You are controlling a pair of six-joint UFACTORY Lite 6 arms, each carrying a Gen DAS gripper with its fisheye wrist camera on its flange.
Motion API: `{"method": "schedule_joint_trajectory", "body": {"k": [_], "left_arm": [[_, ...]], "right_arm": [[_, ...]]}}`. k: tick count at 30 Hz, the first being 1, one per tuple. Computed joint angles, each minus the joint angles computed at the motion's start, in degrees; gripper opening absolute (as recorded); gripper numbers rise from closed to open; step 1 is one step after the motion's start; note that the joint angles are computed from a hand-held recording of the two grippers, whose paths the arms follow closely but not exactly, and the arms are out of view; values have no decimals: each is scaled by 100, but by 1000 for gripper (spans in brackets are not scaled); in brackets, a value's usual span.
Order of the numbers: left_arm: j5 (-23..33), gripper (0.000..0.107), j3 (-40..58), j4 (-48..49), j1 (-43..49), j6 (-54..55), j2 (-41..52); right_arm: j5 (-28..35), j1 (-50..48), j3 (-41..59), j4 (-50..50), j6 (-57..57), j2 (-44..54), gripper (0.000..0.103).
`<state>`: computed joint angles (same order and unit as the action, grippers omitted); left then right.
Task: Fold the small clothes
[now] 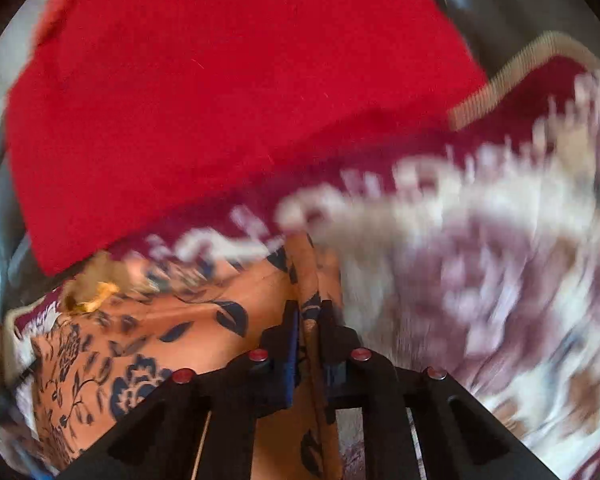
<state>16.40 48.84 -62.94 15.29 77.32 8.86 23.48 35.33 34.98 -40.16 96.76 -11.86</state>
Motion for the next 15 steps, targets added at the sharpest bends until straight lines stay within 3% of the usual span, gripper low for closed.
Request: {"method": "schedule_joint_trajectory", "body": {"k": [1,2,4,8,9,12,15], "left_arm": [[107,12,29,137,78,-171,-51],[205,16,74,364,156,-429,-91],[507,21,42,493,429,-620,-369],[1229,30,-385,519,1058,-457,-1249],[1475,32,-606,549,1249,-410,-1621],[2088,46,-1145,640,1758,-284,-2451],[2499,51,-1829,686,2124,51,-3177]], "right_arm": [[-38,35,-175,-193,299,-161,34],[164,177,-268,-387,581,-352,38],[939,583,-182,-278,687,-759,53],[2251,1839,157,-720,1502,-1544,56],[2279,2073,201,-862,1717,-1634,62],[1815,2822,190,-1444,2550,-1695,68],[677,2909,-158,-1983,3500,-1480,71]]}}
